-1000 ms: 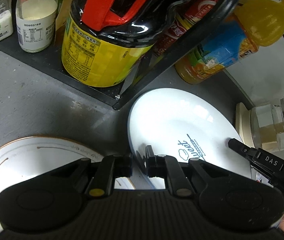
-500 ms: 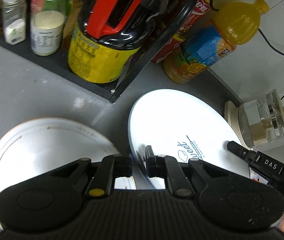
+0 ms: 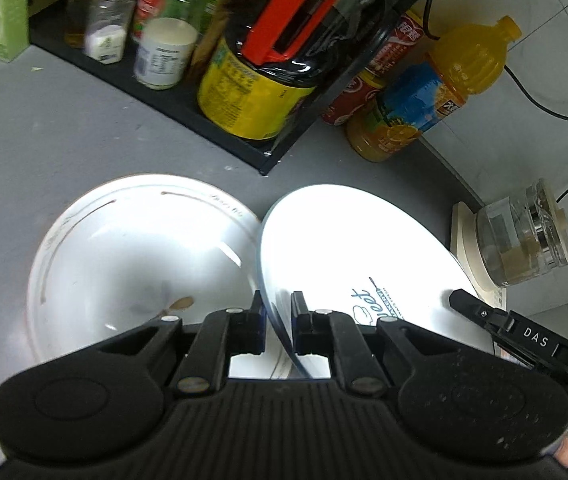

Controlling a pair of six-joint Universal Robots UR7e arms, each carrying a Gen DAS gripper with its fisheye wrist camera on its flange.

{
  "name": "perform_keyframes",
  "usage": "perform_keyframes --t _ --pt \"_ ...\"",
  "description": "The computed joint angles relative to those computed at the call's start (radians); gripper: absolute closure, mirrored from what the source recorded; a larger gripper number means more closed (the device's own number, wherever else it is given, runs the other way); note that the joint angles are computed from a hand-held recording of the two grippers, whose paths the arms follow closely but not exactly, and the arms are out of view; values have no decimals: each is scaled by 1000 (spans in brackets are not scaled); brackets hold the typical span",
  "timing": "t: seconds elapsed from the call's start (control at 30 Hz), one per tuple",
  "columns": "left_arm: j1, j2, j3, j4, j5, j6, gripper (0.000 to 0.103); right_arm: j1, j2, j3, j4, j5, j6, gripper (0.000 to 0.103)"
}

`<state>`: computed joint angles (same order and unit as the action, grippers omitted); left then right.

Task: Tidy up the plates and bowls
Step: 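Lift the 'Sweet' plate with both grippers and carry it over the gold-rim plate, then lower the 'Sweet' plate onto the gold-rim plate and open the left gripper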

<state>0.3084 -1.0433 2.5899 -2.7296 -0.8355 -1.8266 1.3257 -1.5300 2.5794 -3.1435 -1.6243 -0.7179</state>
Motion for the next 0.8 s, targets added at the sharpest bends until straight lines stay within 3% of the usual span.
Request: perform_keyframes --t 0.43,0.8 --pt "-181 -111 87 230 -80 -336 93 10 -13 69 25 11 -44 95" --pt "-291 -163 154 305 -166 -534 93 23 17 105 11 -15 -63 94"
